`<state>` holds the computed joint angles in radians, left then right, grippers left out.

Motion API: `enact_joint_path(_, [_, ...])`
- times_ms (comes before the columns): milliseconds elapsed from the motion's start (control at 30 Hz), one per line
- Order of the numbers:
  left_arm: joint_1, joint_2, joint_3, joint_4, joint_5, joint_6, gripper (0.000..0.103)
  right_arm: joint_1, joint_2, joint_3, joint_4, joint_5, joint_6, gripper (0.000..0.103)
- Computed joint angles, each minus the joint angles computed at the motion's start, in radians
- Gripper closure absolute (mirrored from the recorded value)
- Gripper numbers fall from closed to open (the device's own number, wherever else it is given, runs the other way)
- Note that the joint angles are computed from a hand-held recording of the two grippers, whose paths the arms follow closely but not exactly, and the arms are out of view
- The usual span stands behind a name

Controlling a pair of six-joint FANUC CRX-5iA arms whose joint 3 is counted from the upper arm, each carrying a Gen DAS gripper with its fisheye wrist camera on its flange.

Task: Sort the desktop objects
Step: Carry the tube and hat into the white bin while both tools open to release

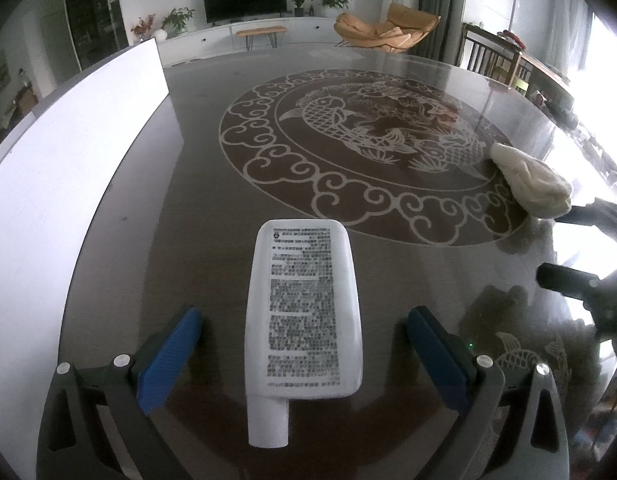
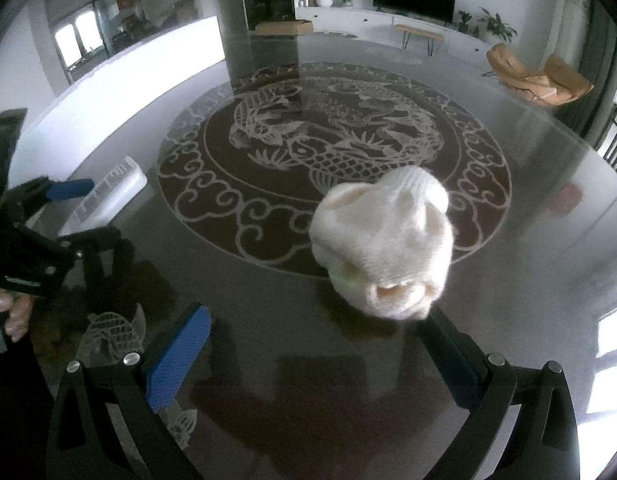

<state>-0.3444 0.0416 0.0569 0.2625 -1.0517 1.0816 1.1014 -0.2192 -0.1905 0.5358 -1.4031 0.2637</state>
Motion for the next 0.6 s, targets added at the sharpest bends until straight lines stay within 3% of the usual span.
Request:
enact_joint_path(133, [-0.011,0.035,0.048,-0.016,-0.022,0.015,0.000,-0.029,0.021,0.033,0.007,-0.013,0.020,0.000])
enact_joint_path(167, [-0.011,0.037,0.050,-0.014,-0.014,0.016,0.011,-0.041,0.029,0.040,0.011,-0.016,0.025,0.000])
enact_joint_path(200, [-0.005,0.030,0.037,0.002,0.013,0.007,0.042,-0.060,0.037,0.046,0.008,-0.016,0.027,0.003])
enact_joint_path(233, [0.005,0.027,0.031,0.025,0.026,-0.006,0.053,-0.070,0.035,0.042,0.011,-0.009,0.015,0.030])
enact_joint_path(267, [0.019,0.034,0.036,0.051,0.007,-0.015,0.053,-0.079,0.028,0.038,0.009,0.000,-0.001,0.054])
enact_joint_path(300, [0.046,0.031,0.012,0.120,0.004,-0.046,0.053,-0.095,0.017,0.038,-0.015,0.022,-0.002,0.067])
enact_joint_path(600, [0.145,-0.057,-0.078,0.329,0.008,-0.082,0.053,-0.015,0.004,0.086,0.108,0.016,-0.069,0.067])
